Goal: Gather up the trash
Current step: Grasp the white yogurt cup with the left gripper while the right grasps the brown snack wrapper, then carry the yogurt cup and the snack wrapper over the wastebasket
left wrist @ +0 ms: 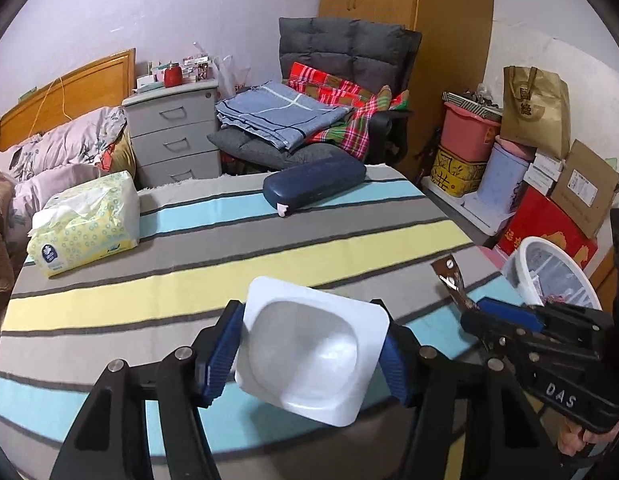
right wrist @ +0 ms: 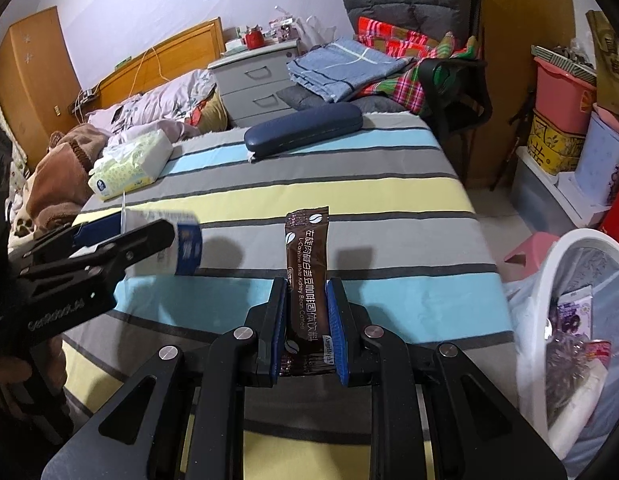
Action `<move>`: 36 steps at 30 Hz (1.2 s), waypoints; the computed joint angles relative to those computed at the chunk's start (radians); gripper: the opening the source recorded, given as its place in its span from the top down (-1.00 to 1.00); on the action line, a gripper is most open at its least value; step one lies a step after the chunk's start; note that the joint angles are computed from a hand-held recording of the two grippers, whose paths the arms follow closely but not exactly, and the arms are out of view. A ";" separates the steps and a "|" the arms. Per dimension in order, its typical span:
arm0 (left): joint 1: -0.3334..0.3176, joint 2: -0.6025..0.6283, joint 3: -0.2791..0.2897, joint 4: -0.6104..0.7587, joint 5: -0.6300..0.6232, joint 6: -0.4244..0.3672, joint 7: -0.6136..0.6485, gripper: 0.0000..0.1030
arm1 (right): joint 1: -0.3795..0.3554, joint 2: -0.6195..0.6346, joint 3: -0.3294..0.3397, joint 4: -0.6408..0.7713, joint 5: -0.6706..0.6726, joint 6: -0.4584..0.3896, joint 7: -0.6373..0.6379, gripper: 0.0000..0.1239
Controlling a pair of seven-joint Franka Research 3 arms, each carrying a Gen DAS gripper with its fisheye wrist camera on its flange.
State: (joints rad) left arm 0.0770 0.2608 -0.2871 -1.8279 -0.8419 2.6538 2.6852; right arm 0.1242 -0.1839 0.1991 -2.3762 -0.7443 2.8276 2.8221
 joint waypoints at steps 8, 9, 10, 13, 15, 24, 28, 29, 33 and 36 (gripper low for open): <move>-0.018 -0.116 0.022 -0.106 -0.098 -0.009 0.072 -0.17 | -0.031 -0.080 0.034 -0.056 -0.005 -0.003 0.040 0.66; -0.026 -0.129 0.030 -0.118 -0.115 -0.007 0.084 -0.17 | -0.037 -0.090 0.040 -0.062 -0.004 -0.002 0.044 0.66; -0.035 -0.146 0.038 -0.132 -0.126 -0.011 0.091 -0.17 | -0.043 -0.100 0.046 -0.070 -0.003 -0.001 0.049 0.66; -0.063 -0.182 0.063 -0.160 -0.144 -0.021 0.101 -0.17 | -0.064 -0.135 0.066 -0.094 0.001 0.001 0.058 0.66; -0.083 -0.215 0.077 -0.188 -0.168 -0.021 0.122 -0.17 | -0.080 -0.158 0.081 -0.109 0.004 0.005 0.063 0.66; -0.184 -0.329 0.129 -0.274 -0.212 -0.040 0.143 -0.17 | -0.161 -0.303 0.146 -0.211 0.069 0.016 0.045 0.66; -0.233 -0.371 0.138 -0.304 -0.210 -0.042 0.132 -0.17 | -0.194 -0.387 0.165 -0.265 0.122 0.014 0.013 0.66; -0.245 -0.379 0.141 -0.310 -0.212 -0.042 0.134 -0.17 | -0.199 -0.413 0.166 -0.280 0.136 0.008 0.001 0.66; -0.297 -0.400 0.142 -0.322 -0.222 -0.068 0.113 -0.17 | -0.215 -0.520 0.160 -0.344 0.195 -0.028 -0.049 0.66; -0.338 -0.407 0.128 -0.332 -0.221 -0.073 0.106 -0.17 | -0.214 -0.597 0.143 -0.393 0.246 -0.063 -0.095 0.66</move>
